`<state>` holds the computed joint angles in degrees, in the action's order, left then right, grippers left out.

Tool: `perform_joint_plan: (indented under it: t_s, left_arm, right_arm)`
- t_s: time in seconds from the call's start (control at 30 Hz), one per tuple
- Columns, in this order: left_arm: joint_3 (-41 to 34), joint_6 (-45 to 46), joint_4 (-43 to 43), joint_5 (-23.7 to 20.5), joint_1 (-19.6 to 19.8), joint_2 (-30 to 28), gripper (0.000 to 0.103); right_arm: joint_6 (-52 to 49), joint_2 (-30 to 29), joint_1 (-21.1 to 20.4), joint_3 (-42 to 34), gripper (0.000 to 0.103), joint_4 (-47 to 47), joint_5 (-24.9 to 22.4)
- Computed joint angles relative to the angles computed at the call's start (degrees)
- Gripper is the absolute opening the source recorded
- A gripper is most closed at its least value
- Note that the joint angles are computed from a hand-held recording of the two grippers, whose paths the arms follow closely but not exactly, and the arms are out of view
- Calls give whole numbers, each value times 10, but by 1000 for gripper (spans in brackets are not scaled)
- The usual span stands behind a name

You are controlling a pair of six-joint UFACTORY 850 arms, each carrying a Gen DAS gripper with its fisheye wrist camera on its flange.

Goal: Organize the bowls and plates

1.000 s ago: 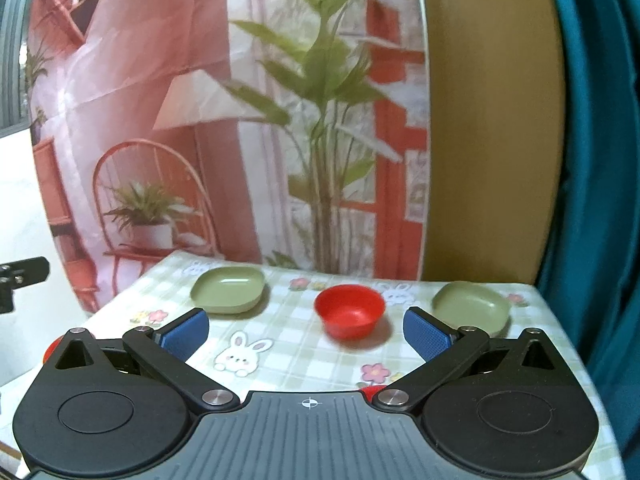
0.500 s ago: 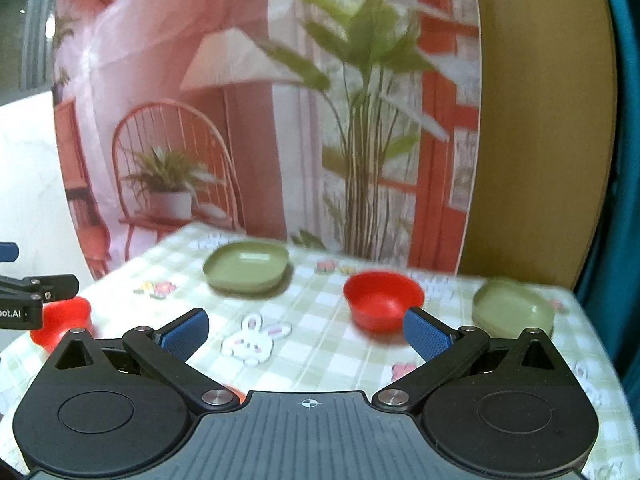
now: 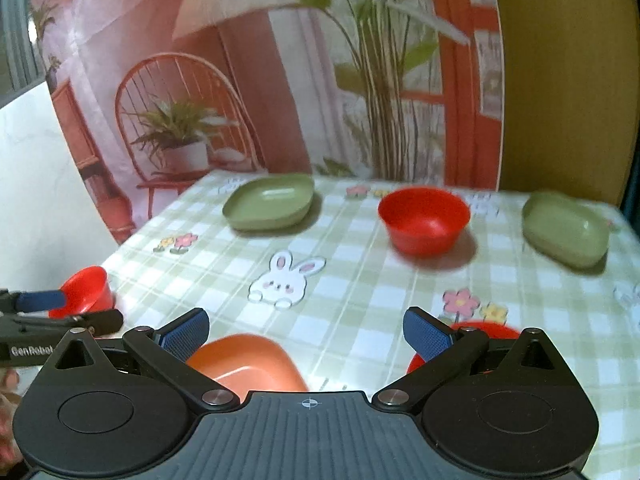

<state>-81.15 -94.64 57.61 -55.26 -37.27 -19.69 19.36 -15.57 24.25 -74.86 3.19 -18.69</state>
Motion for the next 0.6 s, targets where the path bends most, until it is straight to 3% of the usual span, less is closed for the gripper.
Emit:
perform_joint_plan:
  t_s: [0.1, 0.3, 0.47, 0.57, 0.6]
  left_arm:
    - [6, 9, -14, 15, 1, -1, 83]
    - [18, 22, -44, 60, 5, -1, 80]
    - [40, -22, -33, 86, 10, 15, 76]
    - [65, -50, -6, 149, 17, 41, 76]
    - [63, -54, -2, 144, 15, 40, 76]
  right_arm:
    - [11, -2, -1, 7, 103, -5, -6]
    - [-7, 5, 4, 23, 102, 1, -5]
    - [-32, 14, 5, 34, 102, 5, 6]
    - [-76, 17, 4, 38, 102, 42, 9]
    - [-83, 16, 4, 38, 102, 48, 8]
